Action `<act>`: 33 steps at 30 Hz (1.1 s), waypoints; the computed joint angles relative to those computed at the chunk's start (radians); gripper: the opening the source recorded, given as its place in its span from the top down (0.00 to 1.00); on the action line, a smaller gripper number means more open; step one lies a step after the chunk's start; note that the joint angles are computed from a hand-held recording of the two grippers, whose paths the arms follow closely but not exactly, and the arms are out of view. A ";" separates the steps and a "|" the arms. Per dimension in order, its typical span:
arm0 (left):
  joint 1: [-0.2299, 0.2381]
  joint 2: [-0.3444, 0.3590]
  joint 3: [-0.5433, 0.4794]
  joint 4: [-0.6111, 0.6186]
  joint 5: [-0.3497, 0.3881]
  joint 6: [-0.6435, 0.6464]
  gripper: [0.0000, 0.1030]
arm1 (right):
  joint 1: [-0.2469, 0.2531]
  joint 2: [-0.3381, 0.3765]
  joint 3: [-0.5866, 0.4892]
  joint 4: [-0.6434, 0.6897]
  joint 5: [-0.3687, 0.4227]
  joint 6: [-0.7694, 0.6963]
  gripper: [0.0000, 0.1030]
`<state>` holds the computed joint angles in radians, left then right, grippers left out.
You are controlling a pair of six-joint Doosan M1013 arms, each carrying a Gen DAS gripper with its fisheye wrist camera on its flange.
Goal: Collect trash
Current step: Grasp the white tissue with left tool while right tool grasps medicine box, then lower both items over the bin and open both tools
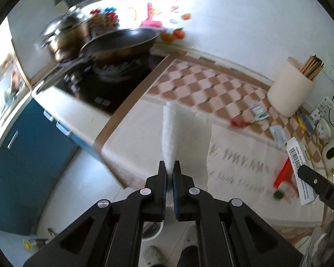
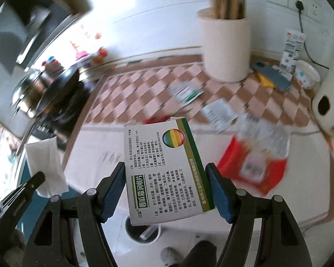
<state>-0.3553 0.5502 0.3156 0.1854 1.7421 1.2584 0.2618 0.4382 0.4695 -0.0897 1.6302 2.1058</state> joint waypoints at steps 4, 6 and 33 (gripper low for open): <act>0.046 -0.144 0.287 -0.033 -0.083 -0.022 0.98 | 0.077 -0.055 0.117 0.018 -0.036 0.034 0.29; 0.070 -0.186 0.387 -0.050 -0.088 -0.040 0.98 | 0.119 -0.076 0.180 0.032 -0.050 0.047 0.29; 0.305 -0.106 1.127 -0.511 -0.319 -0.025 0.94 | 0.232 0.040 0.846 0.313 -0.389 -0.035 0.30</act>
<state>-0.0502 0.4442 1.4428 -0.3251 1.4236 1.2338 0.4942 0.4779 1.3151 0.2236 1.2412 2.0707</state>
